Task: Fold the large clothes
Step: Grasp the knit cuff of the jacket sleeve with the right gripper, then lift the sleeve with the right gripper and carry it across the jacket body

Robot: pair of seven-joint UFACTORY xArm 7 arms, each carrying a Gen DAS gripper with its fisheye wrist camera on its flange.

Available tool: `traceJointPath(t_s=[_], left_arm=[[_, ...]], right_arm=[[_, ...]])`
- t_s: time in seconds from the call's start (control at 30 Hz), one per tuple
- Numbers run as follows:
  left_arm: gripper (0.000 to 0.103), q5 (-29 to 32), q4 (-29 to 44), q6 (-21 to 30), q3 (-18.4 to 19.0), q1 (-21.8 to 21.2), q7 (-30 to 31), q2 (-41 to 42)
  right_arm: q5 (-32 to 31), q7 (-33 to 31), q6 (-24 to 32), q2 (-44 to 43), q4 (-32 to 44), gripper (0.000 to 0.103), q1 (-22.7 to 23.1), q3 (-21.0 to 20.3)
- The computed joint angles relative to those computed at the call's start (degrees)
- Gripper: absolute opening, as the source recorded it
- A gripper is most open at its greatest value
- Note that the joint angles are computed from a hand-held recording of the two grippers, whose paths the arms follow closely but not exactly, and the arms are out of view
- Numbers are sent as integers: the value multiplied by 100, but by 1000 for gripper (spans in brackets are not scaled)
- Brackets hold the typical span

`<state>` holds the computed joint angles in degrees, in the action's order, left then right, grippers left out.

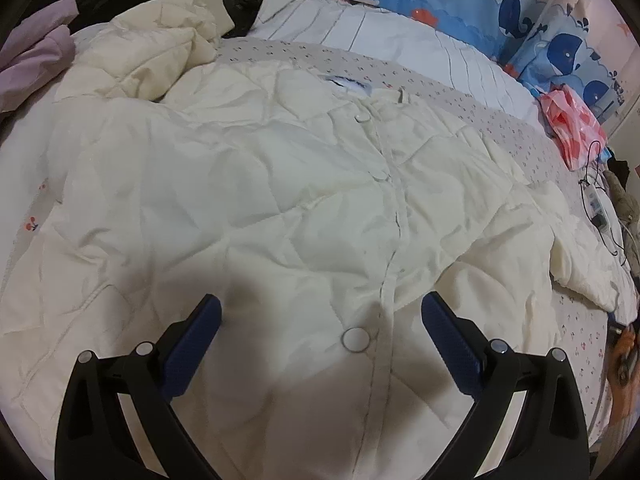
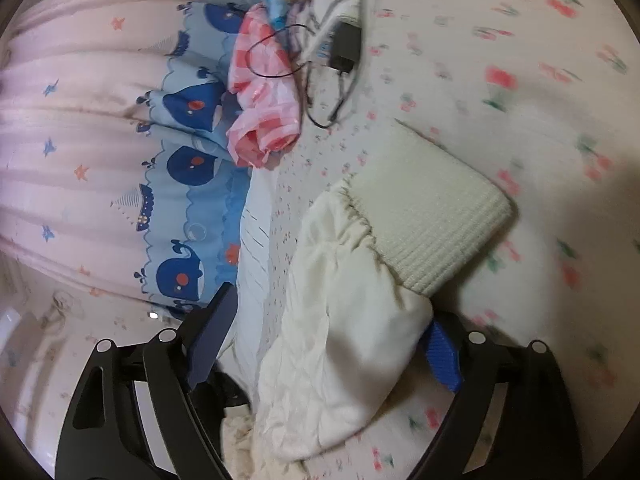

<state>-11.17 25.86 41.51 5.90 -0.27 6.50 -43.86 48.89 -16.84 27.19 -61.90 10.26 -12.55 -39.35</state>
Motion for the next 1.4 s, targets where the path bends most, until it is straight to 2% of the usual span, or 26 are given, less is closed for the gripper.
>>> traceJointPath(t_s=[0.03, 0.07, 0.1, 0.2, 0.3, 0.37, 0.4, 0.43, 0.47, 0.5, 0.57, 0.6, 0.63, 0.67, 0.77, 0.9, 1.0, 1.17, 1.4], left_arm=[[96, 2, -5, -10, -19, -2, -10, -2], [96, -4, 2, -27, -31, -16, -15, 5], [96, -8, 9, -43, -29, -28, -6, -6], [96, -34, -13, -43, 7, -47, 22, -113], [96, -55, -2, 19, 48, -51, 54, -171], [96, -47, 16, 71, 56, -39, 70, -150], [96, -33, 32, 103, 59, -21, 75, -123], [96, -28, 39, 134, 59, 1, 65, -116], [96, -34, 50, 180, 97, 19, 81, -116], [96, -33, 44, 218, 109, 37, 96, -147], [96, 28, 16, 249, 102, 110, 133, -223], [96, 88, -7, 247, 83, 169, 142, -269], [96, 130, -26, 244, 76, 213, 148, -307], [96, 161, -38, 233, 78, 247, 156, -329], [96, 330, -88, 139, -4, 407, 103, -383], [96, 530, -180, 7, -37, 484, 170, -627], [96, 715, -263, -87, -73, 582, 226, -853], [96, 882, -306, -127, 23, 693, 342, -1108], [96, 901, -331, -91, 277, 869, 597, -1292]], right_arm=[[52, -58, -207, 201, 151, 41, 246, 56], [25, 27, -334, 513, 347, 21, 440, 221], [17, 73, -594, 693, 518, 12, 784, 215], [115, -242, -1170, 373, 781, 11, 1278, 503], [176, -387, -1811, -111, 671, 11, 1781, 419], [71, -168, -1766, 244, 649, 15, 1898, 250], [-14, 150, -1505, 611, 597, 26, 1752, 157], [-54, 403, -1321, 881, 571, 43, 1644, 72], [38, 416, -1325, 952, 493, 45, 1729, -160], [169, 189, -1546, 782, 415, 44, 2012, -508], [78, -54, -1783, 490, 298, 44, 2113, -638], [-66, 26, -1684, 555, 339, 40, 2057, -556], [-182, 95, -1618, 627, 370, 22, 1995, -484], [-274, 216, -1596, 703, 419, 13, 1909, -321], [-394, 319, -1848, 465, 440, 9, 1946, -120], [-691, 880, -1836, 238, 360, 8, 1614, 459], [-872, 1218, -1880, -85, 313, 8, 1532, 805], [-1091, 1848, -2243, -219, 587, 8, 2110, 1586], [-1485, 2629, -2903, 748, 1503, 8, 3533, 2592]])
